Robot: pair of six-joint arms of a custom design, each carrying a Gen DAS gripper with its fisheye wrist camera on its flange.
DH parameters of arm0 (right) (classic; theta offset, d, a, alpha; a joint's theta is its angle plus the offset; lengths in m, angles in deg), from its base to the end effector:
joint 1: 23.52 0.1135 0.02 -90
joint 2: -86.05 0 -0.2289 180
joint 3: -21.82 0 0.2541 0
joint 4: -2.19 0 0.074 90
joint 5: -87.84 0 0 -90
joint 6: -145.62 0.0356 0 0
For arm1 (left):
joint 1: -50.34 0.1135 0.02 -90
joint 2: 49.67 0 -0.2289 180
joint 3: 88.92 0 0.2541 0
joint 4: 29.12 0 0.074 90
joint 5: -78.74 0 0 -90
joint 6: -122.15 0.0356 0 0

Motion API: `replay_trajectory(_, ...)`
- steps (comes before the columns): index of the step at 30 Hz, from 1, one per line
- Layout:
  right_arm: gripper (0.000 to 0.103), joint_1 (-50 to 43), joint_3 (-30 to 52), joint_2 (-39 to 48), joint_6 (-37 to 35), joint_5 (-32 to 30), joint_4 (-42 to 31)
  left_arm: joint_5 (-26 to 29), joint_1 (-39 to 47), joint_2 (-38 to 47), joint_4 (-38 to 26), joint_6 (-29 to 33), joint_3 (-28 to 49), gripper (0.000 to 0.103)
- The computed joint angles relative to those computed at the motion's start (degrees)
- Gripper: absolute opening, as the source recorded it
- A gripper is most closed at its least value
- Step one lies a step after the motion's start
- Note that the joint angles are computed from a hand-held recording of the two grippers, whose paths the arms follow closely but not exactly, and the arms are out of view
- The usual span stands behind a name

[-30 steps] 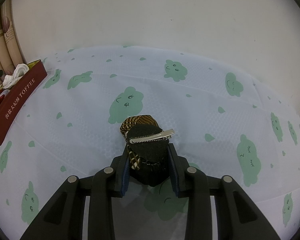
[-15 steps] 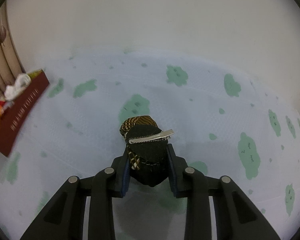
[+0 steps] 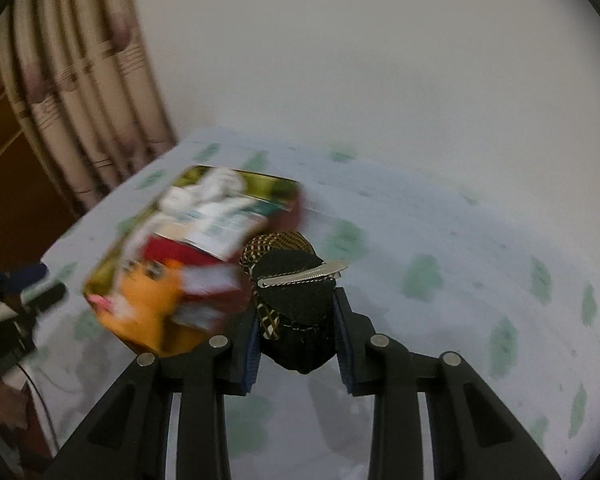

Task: Organize soft objects
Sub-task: 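Carry the black clip into the tin box and open the right tool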

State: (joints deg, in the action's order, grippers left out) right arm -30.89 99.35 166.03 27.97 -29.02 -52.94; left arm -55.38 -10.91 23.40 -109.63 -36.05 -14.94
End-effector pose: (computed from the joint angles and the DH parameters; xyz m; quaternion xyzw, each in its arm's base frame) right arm 0.2904 -0.0213 0.2388 -0.2283 0.9080 0.1310 0.3260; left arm 0.1301 -0.1857 0.2386 -0.0899 0.9192 0.0837 0.3741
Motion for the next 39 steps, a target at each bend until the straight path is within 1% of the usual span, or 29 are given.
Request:
replay_trajectory(6, 0.029, 13.22, 2.29, 0.94, 5.84, 6.8, 1.06, 0.9, 0.98, -3.84, 1.38, -1.99, -4.74, 0.042)
replay_trajectory(8, 0.029, 15.53, 4.71, 3.49, 7.92, 7.92, 0.69, 0.81, 1.41, -4.93, 1.36, -2.52, -5.8, 0.042)
replay_trajectory(11, 0.03, 19.94, 7.11, 7.54, 10.44, 12.27, 2.47, 1.48, 2.32, -7.25, 2.69, -2.66, -8.24, 0.042)
replay_trajectory(14, 0.03, 22.67, 10.08, 11.66, 11.96, 15.39, 3.03, 3.02, 4.21, -7.46, 4.2, -1.66, -9.55, 0.042)
replay_trajectory(16, 0.031, 23.59, 12.14, 14.33, 13.2, 16.22, 2.86, 3.99, 5.15, -7.9, 5.08, -0.87, -10.4, 0.042)
replay_trajectory(19, 0.033, 24.49, 14.55, 17.47, 14.7, 17.77, 2.98, 3.68, 5.43, -8.28, 5.15, -0.7, -10.96, 0.042)
replay_trajectory(22, 0.034, 25.18, 15.87, 19.79, 15.65, 18.9, 2.92, 4.61, 6.43, -9.09, 5.98, -0.12, -11.89, 0.042)
replay_trajectory(24, 0.037, 25.52, 15.72, 20.32, 16.08, 19.5, 3.39, 5.16, 6.6, -9.76, 6.55, -0.13, -12.53, 0.042)
replay_trajectory(25, 0.042, 25.68, 15.44, 20.23, 16.37, 19.73, 3.61, 5.14, 6.59, -9.71, 6.57, -0.21, -12.54, 0.042)
replay_trajectory(27, 0.057, 26.05, 14.52, 19.61, 16.79, 19.81, 4.38, 4.91, 6.55, -9.64, 6.32, -0.27, -12.53, 0.042)
replay_trajectory(28, 0.075, 26.23, 14.22, 19.36, 16.65, 19.8, 4.52, 5.06, 6.98, -9.83, 6.73, 0.3, -12.76, 0.042)
replay_trajectory(29, 0.089, 26.44, 13.82, 18.94, 16.35, 19.51, 4.6, 5.07, 6.92, -9.7, 6.73, 0.21, -12.73, 0.042)
replay_trajectory(30, 0.091, 26.5, 13.03, 18.12, 16.06, 18.72, 5.01, 5.04, 6.91, -9.81, 6.74, 0.1, -12.83, 0.042)
replay_trajectory(33, 0.092, 26.91, 11.2, 15.46, 15.75, 18.21, 5.76, 5.01, 6.91, -10.26, 7.04, -0.2, -13.17, 0.042)
replay_trajectory(37, 0.093, 26.4, 11.05, 13.01, 15.48, 16.16, 3.4, 4.74, 7.21, -10.66, 6.49, -0.74, -13.21, 0.042)
replay_trajectory(39, 0.095, 26.36, 9.47, 10.15, 15.41, 16.58, 2.97, 4.7, 7.32, -10.86, 6.29, -1.16, -13.25, 0.042)
